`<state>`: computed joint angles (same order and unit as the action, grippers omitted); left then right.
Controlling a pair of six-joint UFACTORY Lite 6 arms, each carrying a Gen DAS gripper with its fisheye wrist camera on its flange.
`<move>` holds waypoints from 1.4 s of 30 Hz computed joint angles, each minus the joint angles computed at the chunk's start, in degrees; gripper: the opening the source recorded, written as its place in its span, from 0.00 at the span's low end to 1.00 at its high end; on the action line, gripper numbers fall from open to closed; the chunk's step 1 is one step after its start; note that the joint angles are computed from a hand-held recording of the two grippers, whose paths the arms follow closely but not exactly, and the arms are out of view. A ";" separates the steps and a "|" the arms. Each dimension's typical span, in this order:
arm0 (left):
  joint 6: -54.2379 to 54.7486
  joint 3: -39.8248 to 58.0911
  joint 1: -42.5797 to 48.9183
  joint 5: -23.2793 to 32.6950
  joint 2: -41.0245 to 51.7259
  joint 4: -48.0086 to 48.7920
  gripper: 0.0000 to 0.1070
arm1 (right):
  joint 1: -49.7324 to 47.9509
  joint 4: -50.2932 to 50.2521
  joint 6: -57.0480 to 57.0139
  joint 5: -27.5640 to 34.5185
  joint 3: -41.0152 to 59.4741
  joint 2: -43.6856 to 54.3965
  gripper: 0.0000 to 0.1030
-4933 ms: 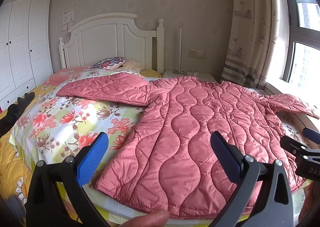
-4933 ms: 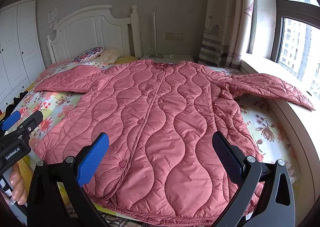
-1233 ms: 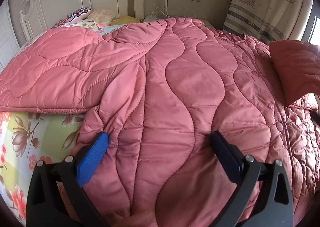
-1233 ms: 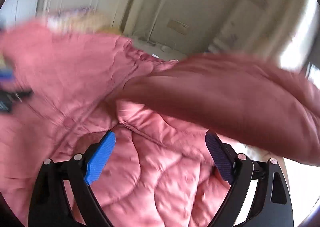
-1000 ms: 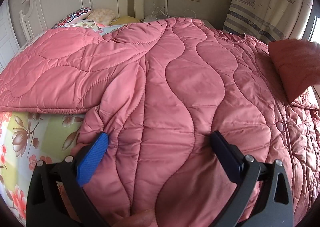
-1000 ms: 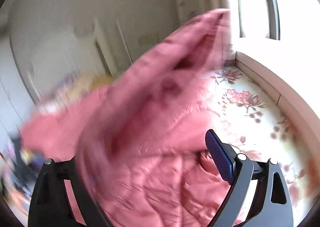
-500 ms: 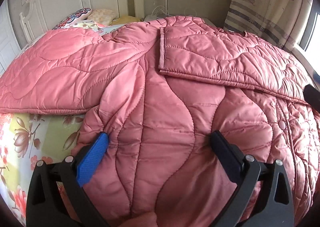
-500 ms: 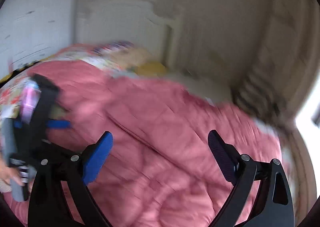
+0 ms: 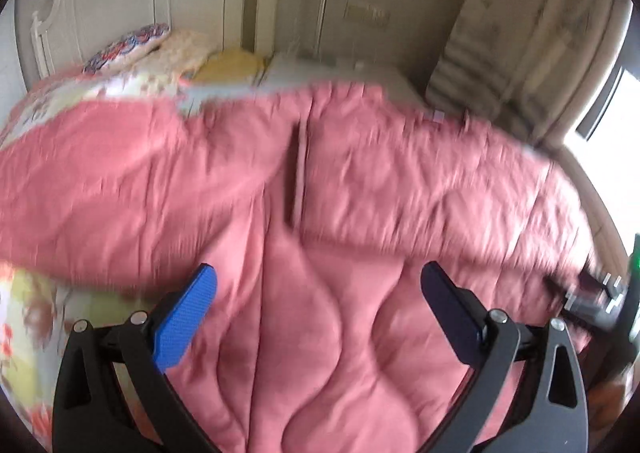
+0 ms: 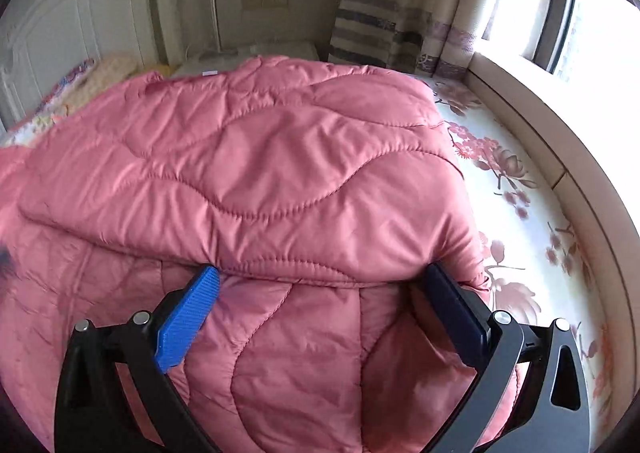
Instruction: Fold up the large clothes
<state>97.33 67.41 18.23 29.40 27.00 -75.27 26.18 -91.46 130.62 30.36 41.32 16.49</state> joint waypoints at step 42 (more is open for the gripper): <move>44.43 -13.22 -2.39 2.82 -4.51 -47.99 0.83 | -5.78 -38.41 41.54 -2.05 -17.85 -16.61 0.96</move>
